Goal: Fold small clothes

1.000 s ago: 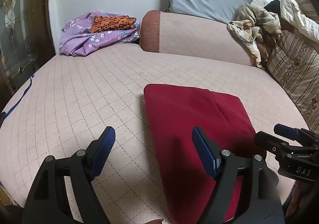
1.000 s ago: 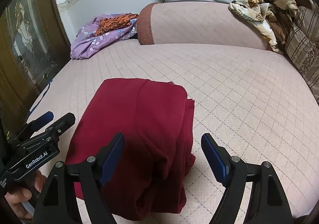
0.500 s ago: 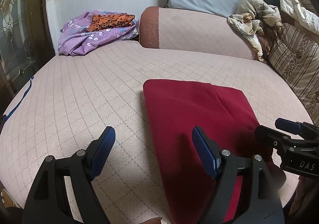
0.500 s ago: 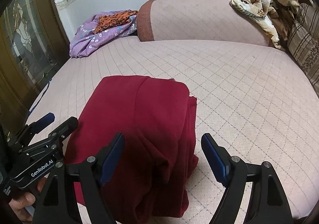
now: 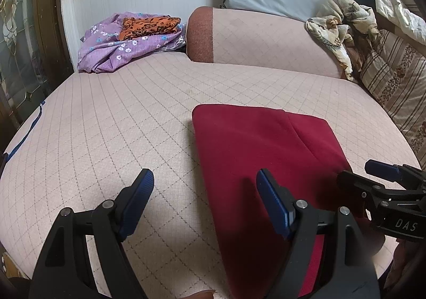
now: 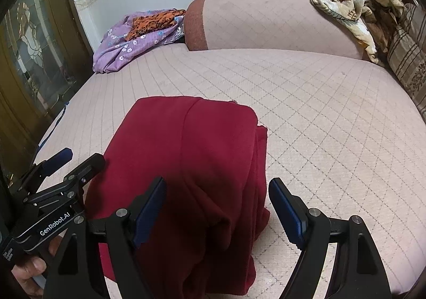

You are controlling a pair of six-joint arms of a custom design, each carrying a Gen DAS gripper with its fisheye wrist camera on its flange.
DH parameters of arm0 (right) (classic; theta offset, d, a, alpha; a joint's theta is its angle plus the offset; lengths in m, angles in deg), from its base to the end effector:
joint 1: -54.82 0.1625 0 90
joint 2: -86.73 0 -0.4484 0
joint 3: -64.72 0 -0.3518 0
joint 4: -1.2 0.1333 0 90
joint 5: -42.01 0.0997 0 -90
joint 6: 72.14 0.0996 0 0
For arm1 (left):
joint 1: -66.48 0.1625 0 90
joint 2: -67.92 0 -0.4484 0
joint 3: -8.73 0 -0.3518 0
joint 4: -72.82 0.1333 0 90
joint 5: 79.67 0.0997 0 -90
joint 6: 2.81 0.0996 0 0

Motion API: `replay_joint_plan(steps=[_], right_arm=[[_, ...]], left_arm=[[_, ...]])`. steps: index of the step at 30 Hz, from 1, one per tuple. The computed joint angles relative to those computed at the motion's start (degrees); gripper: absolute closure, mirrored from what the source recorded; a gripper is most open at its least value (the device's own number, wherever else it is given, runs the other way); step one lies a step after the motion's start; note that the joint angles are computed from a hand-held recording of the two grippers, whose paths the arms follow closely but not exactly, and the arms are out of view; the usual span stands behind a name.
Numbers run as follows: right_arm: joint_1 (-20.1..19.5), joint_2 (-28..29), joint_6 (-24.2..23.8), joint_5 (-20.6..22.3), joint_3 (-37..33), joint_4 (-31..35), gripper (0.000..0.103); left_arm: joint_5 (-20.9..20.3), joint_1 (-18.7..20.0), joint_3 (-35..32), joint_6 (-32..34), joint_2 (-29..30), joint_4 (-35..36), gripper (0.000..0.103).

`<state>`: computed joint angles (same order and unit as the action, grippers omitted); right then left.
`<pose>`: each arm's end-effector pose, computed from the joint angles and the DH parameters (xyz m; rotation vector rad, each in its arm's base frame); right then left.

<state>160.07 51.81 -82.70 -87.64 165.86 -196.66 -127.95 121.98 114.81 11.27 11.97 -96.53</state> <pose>0.2343 -0.5943 0.1062 0.2091 -2.3430 0.9199 -0.1753 -0.6074 0.2478 0.7711 2.2889 -0.7789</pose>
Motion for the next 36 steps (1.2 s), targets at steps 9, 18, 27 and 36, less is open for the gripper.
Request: replay_joint_plan(steps=[9,18,27,36], right_arm=[[-0.07,0.02,0.26,0.21,-0.06,0.66,0.022],[-0.04,0.02,0.54,0.28,-0.3,1.55,0.022],[0.01,0.04,0.52,0.31,-0.53,2.24,0.022],[-0.35,-0.04,0.77,0.7,-0.63,2.92,0.022]], left_arm=[[-0.15,0.14,-0.15,0.14,0.15,0.22,0.024],[-0.2,0.13,0.04,0.38,0.18,-0.2,0.024],[-0.36,0.28,-0.07,0.08,0.11,0.44,0.024],[-0.78,0.57,-0.41,0.05,-0.01,0.73,0.024]])
